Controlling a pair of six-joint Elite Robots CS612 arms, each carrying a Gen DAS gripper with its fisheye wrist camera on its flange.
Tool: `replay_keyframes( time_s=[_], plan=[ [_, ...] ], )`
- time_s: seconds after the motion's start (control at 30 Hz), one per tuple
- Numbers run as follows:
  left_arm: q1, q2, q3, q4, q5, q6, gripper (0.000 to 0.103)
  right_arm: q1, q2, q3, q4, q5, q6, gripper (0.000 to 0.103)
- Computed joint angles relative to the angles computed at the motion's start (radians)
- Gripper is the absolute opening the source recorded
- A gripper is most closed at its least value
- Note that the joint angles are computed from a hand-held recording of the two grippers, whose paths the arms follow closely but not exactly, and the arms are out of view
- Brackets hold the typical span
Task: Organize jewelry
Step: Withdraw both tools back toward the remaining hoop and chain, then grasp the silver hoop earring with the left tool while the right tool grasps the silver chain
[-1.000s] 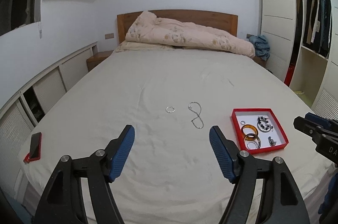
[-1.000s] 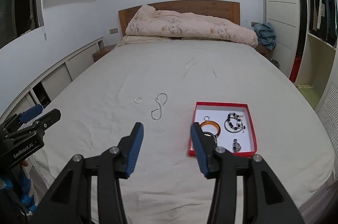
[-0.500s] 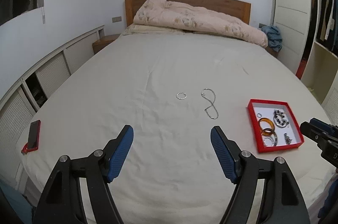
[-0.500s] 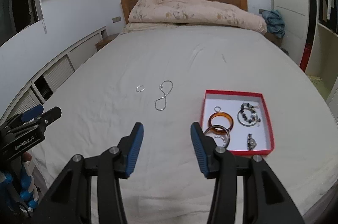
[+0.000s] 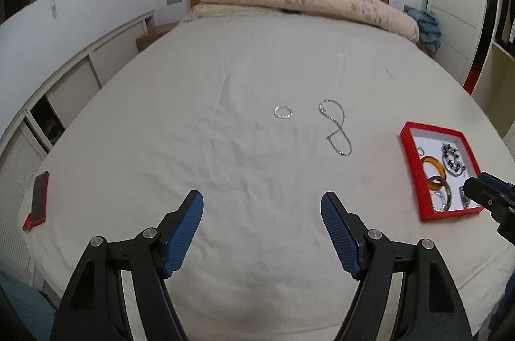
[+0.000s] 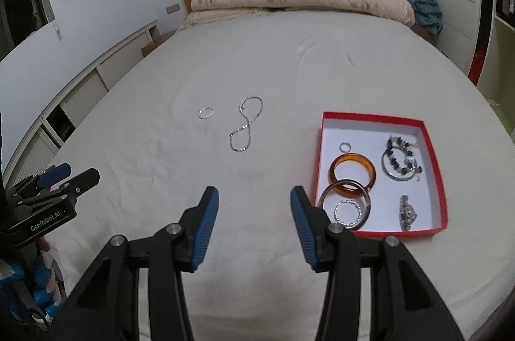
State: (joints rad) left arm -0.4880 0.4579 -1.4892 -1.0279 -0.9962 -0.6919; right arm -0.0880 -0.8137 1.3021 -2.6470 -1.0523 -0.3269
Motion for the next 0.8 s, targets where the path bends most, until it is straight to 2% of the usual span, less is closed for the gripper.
replay_keyframes(
  time_s=[0.37, 0.5, 0.8],
  plan=[
    [0.058, -0.002, 0.099, -0.039, -0.111, 0.003, 0.074, 0.032, 0.111, -0.168, 0.140, -0.024, -0.018, 0.045],
    [0.081, -0.005, 0.140, -0.081, -0.152, 0.013, 0.072, 0.045, 0.159, -0.246, 0.200, -0.024, -0.028, 0.045],
    [0.148, -0.044, 0.299, -0.288, -0.257, 0.094, 0.069, 0.079, 0.315, -0.513, 0.368, 0.009, -0.047, 0.045]
  ],
)
